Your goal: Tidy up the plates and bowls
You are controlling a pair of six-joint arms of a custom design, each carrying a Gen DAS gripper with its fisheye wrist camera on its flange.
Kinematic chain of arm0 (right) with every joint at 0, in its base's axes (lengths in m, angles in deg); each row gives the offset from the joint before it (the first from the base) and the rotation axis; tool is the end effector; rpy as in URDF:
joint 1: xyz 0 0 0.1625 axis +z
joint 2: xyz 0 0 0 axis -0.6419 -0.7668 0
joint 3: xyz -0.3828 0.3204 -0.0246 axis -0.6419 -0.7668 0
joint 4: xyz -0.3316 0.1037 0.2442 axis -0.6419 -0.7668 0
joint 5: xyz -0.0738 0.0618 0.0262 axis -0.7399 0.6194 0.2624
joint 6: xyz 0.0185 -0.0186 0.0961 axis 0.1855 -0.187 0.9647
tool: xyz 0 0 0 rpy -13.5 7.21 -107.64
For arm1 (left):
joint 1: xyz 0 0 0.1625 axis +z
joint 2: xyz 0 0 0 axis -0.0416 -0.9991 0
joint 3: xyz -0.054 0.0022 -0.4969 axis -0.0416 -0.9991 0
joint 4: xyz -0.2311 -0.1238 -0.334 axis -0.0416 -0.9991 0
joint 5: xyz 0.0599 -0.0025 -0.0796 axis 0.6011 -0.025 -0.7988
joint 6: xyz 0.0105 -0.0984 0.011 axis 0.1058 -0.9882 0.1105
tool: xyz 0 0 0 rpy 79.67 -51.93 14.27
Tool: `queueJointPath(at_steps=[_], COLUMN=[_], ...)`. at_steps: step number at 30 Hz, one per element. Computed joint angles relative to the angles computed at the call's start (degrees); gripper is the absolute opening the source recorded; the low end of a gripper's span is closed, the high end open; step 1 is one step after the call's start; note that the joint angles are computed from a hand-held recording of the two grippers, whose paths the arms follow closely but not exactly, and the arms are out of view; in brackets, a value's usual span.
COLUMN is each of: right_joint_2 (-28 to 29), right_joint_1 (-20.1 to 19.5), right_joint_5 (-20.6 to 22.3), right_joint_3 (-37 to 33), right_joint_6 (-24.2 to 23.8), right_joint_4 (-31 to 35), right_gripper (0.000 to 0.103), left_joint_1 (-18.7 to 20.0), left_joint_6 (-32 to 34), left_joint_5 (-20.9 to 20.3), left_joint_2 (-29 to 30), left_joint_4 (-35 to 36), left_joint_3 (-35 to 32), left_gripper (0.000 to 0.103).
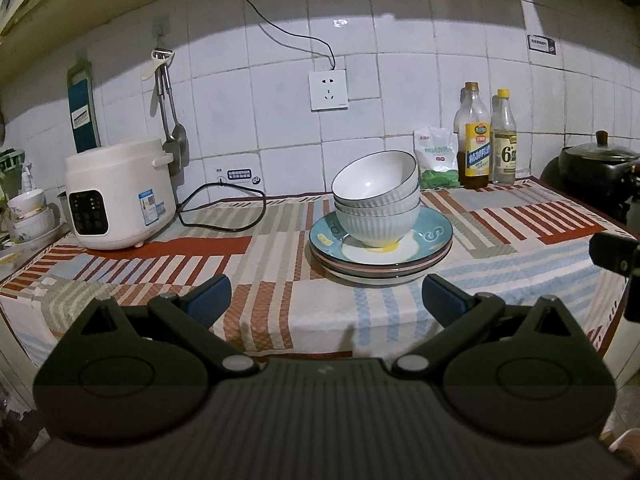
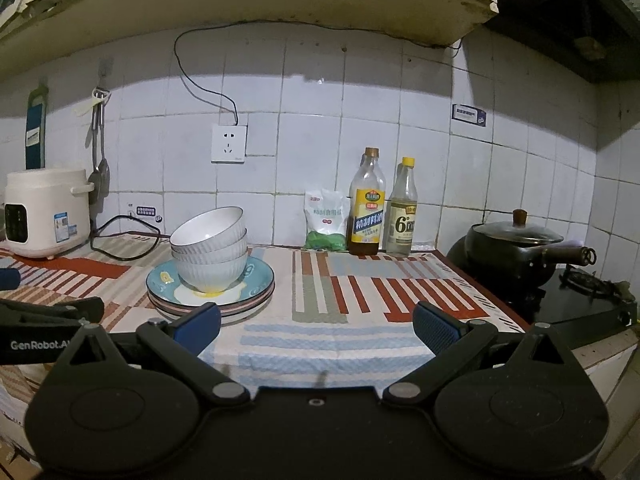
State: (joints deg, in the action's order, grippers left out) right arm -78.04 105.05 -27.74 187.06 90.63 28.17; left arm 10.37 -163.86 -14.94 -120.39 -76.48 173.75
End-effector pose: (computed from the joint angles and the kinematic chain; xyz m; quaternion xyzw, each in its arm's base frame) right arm 0.0493 -0.3258 0.1321 0.4117 -0.7496 0.4860 0.1803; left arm -0.1695 -0.2492 -0.0064 0.0682 0.6662 -0.5795 0.4645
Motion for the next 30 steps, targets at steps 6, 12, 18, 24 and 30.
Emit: queueJointPath(at_steps=[6,12,18,24,30], right_joint_2=[-0.3,0.1,0.6,0.9,0.9], right_joint_1=[0.0,0.2,0.8,0.8,1.1], right_joint_5=[0.5,1.1,2.2,2.8,3.3], right_joint_3=[-0.2,-0.3,-0.7,-0.5,-0.6], right_joint_6=[1.0,1.1,1.1,1.0,1.1], right_joint_4=[0.4,-0.3,-0.1,-0.7,-0.7], right_gripper=[0.103,0.103,0.103,0.103,0.103], left_joint_1=[-0.8,-0.6,-0.6,-0.7,-0.9], left_joint_6=[2.0,3.3,3.3,2.9,3.2], left_joint_5=[0.0,0.7,0.8,0.8,0.6], left_joint_2=[-0.6,-0.8,-0.6,-0.4,-0.2], left_joint_4=[-2.7,-4.5,-4.5,-4.1,-4.5], left_joint_3=[1.0,1.6,1.6,1.7,1.6], left_gripper=[0.103,0.103,0.103,0.103,0.103])
